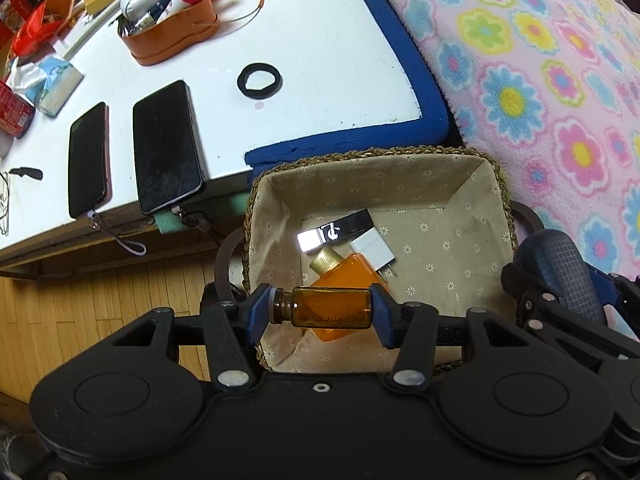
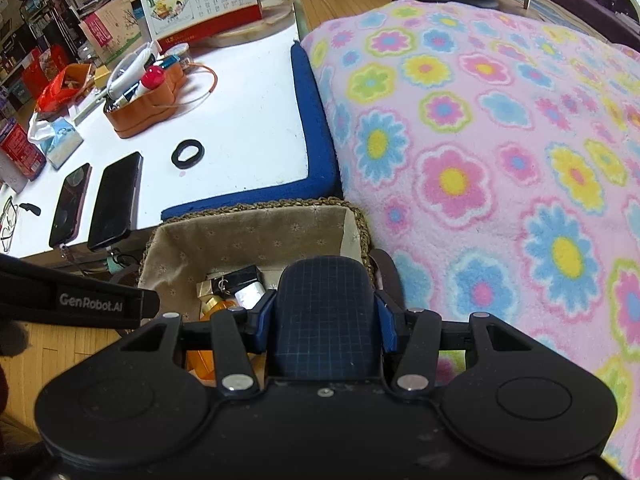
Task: Organize rigid objects
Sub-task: 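Lower vial and glasses case into the basket and open both tools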
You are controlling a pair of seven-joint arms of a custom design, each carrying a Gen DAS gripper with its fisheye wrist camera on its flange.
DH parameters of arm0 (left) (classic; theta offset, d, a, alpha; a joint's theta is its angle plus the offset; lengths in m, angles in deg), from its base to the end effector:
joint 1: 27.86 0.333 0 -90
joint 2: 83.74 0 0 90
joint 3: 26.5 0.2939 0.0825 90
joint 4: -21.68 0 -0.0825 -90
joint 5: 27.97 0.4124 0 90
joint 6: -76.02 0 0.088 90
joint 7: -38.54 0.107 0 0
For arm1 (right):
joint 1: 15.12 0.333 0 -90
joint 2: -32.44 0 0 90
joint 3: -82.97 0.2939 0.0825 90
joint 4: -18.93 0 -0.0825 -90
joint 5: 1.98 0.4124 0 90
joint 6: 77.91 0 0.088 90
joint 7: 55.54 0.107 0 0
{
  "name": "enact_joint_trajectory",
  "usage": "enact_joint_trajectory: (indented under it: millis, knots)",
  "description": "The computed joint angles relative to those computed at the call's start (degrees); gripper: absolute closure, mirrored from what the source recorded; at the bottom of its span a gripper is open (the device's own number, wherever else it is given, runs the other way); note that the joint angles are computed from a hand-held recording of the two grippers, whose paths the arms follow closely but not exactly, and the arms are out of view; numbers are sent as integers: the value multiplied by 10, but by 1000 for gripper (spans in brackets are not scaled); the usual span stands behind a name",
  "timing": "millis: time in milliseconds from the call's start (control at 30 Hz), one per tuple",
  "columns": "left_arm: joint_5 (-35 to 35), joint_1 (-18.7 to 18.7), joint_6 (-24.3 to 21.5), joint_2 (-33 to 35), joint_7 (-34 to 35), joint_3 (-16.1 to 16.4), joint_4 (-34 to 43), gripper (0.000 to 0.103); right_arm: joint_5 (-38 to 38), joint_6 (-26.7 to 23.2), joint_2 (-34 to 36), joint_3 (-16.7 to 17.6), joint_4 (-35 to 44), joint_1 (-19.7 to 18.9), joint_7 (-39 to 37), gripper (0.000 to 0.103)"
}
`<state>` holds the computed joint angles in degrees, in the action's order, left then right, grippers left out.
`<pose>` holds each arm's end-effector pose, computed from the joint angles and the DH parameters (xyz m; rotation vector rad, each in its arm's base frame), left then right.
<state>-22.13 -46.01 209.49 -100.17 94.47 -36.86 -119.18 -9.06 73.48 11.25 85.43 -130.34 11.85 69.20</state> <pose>0.4291 -0.2298 0.3792 -2.1403 2.0650 -0.1729 0.4074 0.2329 0.3836 -1.9533 1.9455 -0.2578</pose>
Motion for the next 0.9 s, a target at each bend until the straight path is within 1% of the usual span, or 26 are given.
enact_joint_trajectory:
  millis: [200,267,300,333,433,600,900]
  knots:
    - [11,4,-4,3,-14,-3,2,51,11,4,20,-1,14,1,-8,53]
    - [9,3,-4,3,-12,-2,2,44,14,3,23,0,18,1,-9,52]
    - [10,3,-2,3,-11,-2,2,38,12,5,24,2,19,-1,-5,52]
    - [12,4,-1,2,-12,-3,2,37,9,6,24,4,19,-3,-3,52]
    - [17,4,-3,3,-14,-4,3,37,-7,4,21,10,19,-8,6,52]
    - [4,4,-6,6,-7,0,5,36,-19,-1,13,11,12,-10,11,52]
    - [7,5,-11,9,-8,-3,7,34,-15,-8,6,6,4,-5,10,52]
